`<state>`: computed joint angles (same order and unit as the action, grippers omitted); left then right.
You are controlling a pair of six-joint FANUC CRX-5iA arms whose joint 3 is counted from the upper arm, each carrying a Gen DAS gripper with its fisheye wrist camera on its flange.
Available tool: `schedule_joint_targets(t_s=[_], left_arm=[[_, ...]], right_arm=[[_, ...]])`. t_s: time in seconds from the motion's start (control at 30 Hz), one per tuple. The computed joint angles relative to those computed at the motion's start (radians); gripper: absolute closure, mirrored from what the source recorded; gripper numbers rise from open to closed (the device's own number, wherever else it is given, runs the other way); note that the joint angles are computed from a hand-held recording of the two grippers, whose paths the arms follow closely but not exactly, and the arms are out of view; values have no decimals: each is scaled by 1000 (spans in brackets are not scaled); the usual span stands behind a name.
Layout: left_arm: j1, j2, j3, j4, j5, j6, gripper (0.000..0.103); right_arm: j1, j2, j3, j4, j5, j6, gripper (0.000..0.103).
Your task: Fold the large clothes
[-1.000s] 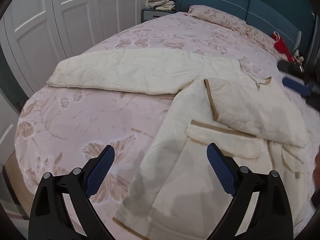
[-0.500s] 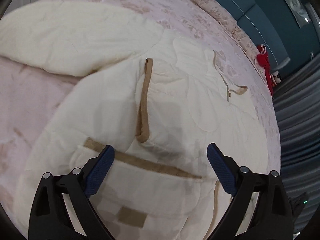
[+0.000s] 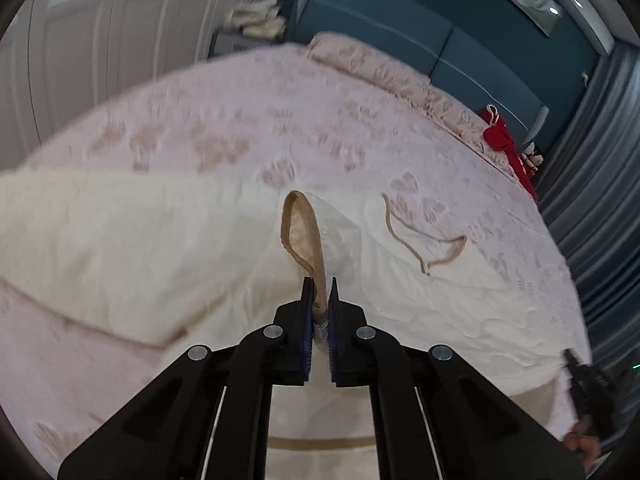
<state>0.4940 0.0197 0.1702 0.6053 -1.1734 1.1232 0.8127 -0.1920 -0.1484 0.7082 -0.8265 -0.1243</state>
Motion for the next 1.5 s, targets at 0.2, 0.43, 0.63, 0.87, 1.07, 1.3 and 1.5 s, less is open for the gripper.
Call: schedule_joint_targets(t_s=[0.2,0.43,0.63,0.87,1.07,1.3,1.5], left_arm=[[-60,21,-36,-227,-12,40,98],[-85,-21,-120,-291,67,32,97],[-145,-49,-93,-444,103,47,88],[-93,-139,-84,-295,83,6,73],[-246,-95,-65,-326,52,39,72],[-322,-90,-136,-444,105,113,71],[-326,-137,-223,-447,196,89,72]], right_arm=[[-17,84,77,-210,-165,185,97],[-9,142,112,-231,-273,287,97],[50,157,152,-179,-426,274,75],[148,154,232,-70,-472,304,74],[144,290,363,-194,-383,493,84],[154,365,384,-232,-427,532,86],[158,373,336,-184,-403,520,86]])
